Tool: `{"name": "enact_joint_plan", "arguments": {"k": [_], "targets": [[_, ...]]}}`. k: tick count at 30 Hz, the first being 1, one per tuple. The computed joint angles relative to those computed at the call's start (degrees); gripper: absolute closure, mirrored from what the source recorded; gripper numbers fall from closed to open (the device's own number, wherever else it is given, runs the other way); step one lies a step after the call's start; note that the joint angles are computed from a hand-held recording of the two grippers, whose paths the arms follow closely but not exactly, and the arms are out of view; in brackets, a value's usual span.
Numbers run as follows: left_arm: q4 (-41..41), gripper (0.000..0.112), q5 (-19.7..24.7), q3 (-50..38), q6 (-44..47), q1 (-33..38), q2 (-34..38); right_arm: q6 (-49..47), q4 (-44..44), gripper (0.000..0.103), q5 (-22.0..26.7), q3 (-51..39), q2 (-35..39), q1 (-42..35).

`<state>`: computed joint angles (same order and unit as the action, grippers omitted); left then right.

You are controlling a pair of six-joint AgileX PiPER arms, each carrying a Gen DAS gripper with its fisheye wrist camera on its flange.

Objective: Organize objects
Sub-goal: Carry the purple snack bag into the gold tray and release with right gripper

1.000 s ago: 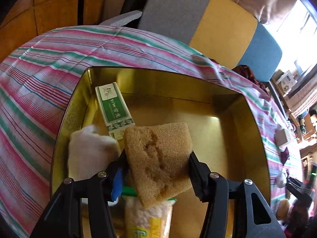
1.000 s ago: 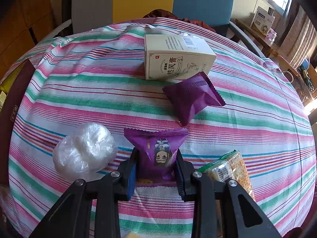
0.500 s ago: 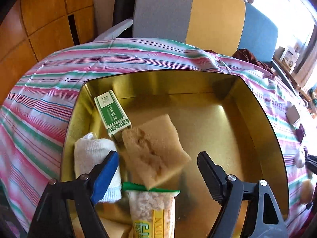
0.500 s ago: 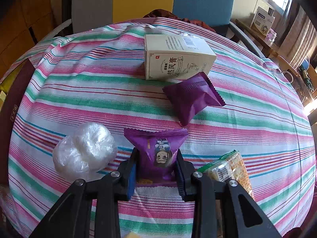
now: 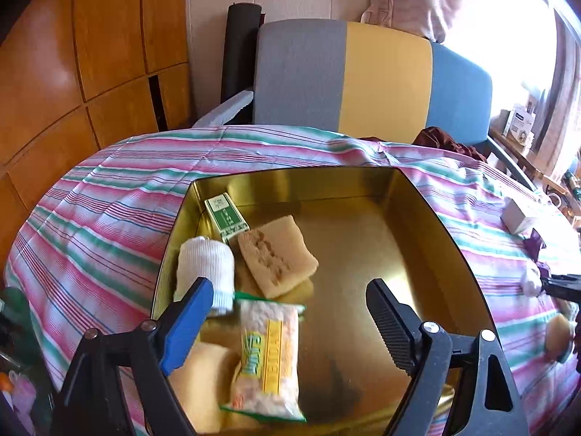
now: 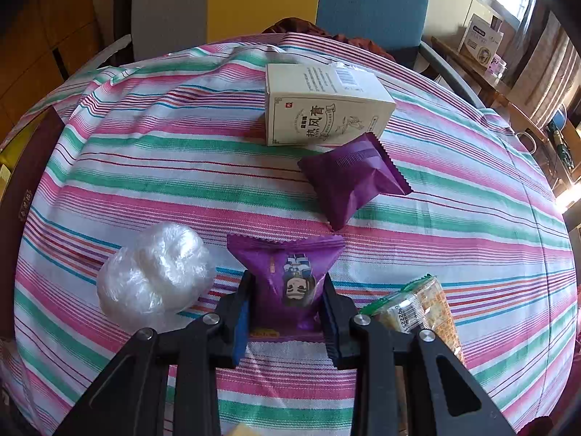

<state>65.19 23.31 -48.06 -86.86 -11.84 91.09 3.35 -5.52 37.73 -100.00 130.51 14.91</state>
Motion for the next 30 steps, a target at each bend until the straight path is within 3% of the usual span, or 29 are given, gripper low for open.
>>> {"name": "enact_joint_plan", "arguments": {"k": [9,20,30], "targets": [[4.97,0.025,1.67,4.11,-6.01,-2.38,-3.39,0.80,-0.91,0.071,-0.28,-0.70,0.63,0.17],[3.92,0.025,1.17,6.83,-4.74,-2.92,-6.25,0.09,2.96,0.071,1.96,-2.72,1.10,-0.95],[4.43,0.025,-2.50,10.30,-4.64,0.57,-8.80,1.65,5.23,0.071,-1.83,3.75,-9.43,0.63]]}}
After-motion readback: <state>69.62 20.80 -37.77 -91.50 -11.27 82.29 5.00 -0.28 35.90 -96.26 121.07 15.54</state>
